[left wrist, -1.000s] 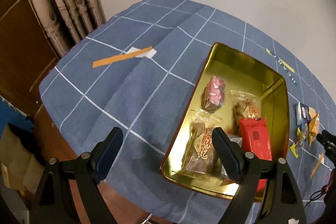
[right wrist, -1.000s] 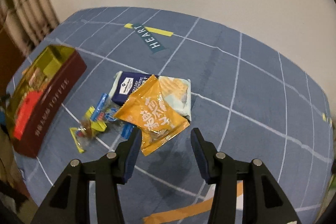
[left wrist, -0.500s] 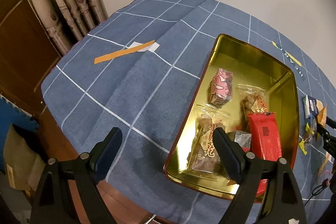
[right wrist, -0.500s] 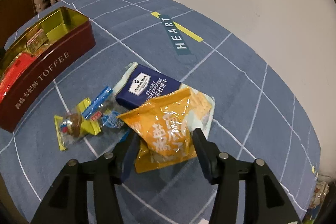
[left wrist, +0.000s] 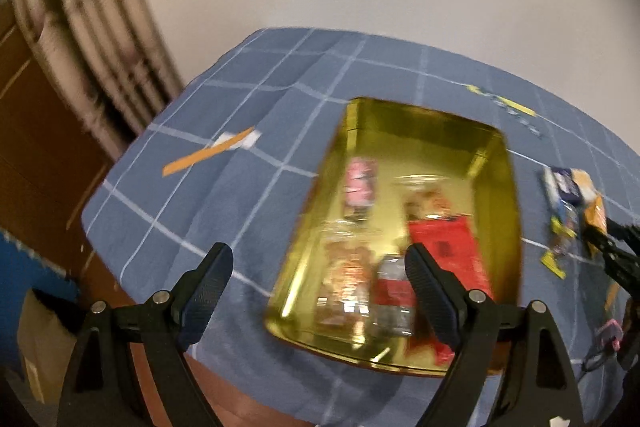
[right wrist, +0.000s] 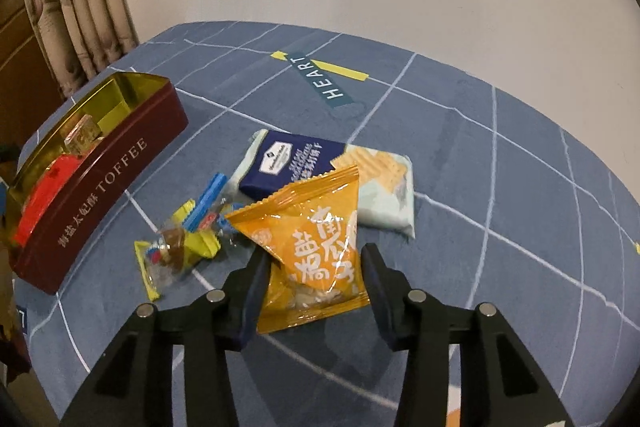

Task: Organize snacks
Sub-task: 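Grasp the orange bag with the right gripper while the left gripper grasps the yellow-wrapped candy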

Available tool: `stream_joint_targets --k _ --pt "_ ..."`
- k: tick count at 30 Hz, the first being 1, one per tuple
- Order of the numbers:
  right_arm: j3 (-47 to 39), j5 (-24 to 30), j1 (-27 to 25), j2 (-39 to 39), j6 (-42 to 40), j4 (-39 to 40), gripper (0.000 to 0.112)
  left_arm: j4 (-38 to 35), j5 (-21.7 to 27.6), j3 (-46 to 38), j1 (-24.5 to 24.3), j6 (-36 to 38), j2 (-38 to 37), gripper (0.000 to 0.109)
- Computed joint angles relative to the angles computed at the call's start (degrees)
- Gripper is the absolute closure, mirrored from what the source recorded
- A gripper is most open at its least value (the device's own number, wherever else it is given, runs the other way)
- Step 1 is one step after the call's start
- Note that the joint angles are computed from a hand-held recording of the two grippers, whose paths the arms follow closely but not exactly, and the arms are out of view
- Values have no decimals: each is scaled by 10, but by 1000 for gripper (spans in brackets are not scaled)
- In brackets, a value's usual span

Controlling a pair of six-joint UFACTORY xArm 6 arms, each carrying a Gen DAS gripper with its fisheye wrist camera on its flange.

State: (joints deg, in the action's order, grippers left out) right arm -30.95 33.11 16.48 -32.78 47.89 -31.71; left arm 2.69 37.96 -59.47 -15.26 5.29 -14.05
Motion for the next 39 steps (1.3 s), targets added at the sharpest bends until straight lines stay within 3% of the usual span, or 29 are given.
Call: stream_joint_targets --k 7,17,29,39 --pt "41 59 2 -67 105 -77 67 -21 11 -1 -63 36 -20 23" --pt "92 126 -6 -156 134 -101 67 -71 39 -28 -153 61 22 23" --pt "108 127 -16 -176 124 -88 67 -72 63 -51 -206 78 82 23" --pt "113 122 -21 -183 118 -78 66 -59 59 -90 -231 67 137 37"
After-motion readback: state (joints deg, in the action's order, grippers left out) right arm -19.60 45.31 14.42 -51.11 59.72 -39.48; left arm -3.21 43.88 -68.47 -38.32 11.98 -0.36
